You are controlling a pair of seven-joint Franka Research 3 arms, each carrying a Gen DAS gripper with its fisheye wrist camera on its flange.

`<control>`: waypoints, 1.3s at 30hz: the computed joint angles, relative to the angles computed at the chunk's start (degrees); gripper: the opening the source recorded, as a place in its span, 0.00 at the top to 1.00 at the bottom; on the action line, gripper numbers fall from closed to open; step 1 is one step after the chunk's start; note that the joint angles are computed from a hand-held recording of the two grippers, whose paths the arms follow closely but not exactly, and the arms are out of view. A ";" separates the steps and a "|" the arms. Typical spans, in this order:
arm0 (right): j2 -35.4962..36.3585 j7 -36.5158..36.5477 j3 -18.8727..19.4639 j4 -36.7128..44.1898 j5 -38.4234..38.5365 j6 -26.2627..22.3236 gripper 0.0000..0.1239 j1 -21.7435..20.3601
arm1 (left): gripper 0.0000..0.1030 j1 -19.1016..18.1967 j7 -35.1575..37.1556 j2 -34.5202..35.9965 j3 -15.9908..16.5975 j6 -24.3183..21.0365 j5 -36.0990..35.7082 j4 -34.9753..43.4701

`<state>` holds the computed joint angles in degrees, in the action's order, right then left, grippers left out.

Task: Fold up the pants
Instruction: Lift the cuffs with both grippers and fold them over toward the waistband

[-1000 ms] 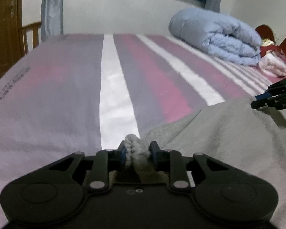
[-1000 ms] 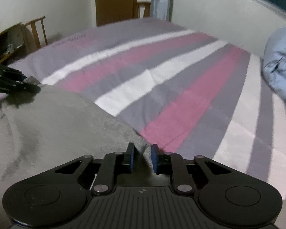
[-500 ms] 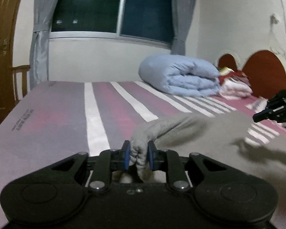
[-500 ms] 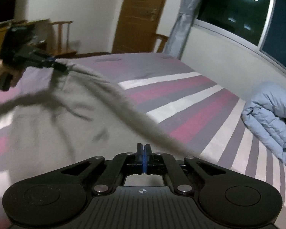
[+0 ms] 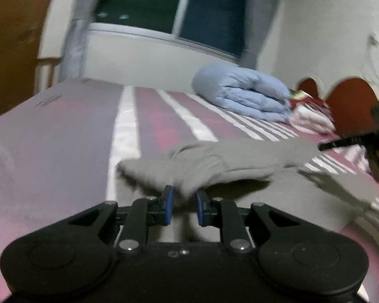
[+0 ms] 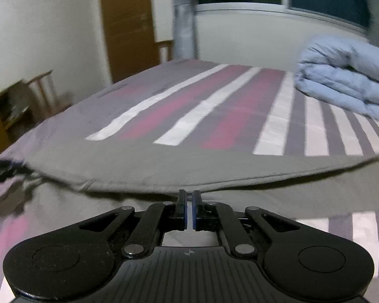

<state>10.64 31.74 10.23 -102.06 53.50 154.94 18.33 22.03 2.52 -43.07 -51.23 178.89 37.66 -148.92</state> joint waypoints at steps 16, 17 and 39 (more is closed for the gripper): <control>-3.18 4.22 -1.61 -4.94 31.86 7.08 0.59 0.53 | 0.65 6.07 -46.31 -2.42 -13.45 -23.52 -11.38 13.73; -3.04 5.75 -1.74 -4.47 31.43 6.21 0.59 0.32 | 0.66 7.53 -48.19 -1.70 -14.13 -22.16 -10.91 14.19; 16.53 32.50 2.04 15.53 12.45 -0.65 0.59 -4.06 | 0.78 14.08 -66.14 1.47 -17.04 -15.18 0.97 10.93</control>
